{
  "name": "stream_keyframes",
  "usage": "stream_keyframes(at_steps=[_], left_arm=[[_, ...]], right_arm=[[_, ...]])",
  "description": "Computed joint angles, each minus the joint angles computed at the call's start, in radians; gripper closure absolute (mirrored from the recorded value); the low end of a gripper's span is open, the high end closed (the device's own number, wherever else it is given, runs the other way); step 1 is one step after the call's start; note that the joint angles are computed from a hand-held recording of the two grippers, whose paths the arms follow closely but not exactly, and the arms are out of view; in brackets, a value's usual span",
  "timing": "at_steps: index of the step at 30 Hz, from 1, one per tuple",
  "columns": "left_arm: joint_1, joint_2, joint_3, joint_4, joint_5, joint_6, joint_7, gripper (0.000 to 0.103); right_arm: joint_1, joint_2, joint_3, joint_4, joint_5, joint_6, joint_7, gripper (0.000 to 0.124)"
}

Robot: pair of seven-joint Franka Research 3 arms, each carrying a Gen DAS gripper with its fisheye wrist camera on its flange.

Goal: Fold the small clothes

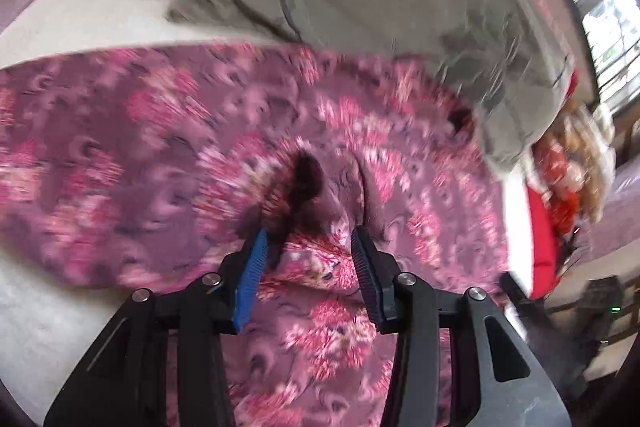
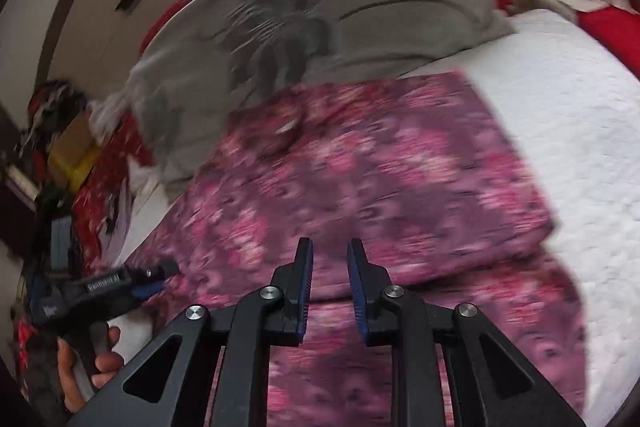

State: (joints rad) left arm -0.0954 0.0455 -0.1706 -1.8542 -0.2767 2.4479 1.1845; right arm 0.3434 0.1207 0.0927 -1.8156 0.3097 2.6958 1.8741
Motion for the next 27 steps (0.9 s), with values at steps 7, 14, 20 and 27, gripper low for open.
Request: stream_keyframes(at_steps=[7, 14, 20, 27], left_arm=[[0.081, -0.15, 0.083, -0.102, 0.077, 0.026, -0.026, 0.044], [0.216, -0.258, 0.183, -0.215, 0.244, -0.017, -0.176, 0.042], [0.208, -0.244, 0.236, -0.305, 0.024, 0.064, -0.09, 0.042], [0.214, -0.112, 0.201, -0.223, -0.18, 0.152, 0.004, 0.075]], right_arm=[[0.082, 0.249, 0.044, 0.34, -0.013, -0.106, -0.059, 0.102], [0.185, 0.349, -0.003, 0.37, -0.123, 0.01, -0.041, 0.089], [0.194, 0.334, -0.002, 0.329, -0.156, 0.08, -0.023, 0.089], [0.185, 0.341, 0.001, 0.34, -0.153, 0.072, -0.032, 0.089]])
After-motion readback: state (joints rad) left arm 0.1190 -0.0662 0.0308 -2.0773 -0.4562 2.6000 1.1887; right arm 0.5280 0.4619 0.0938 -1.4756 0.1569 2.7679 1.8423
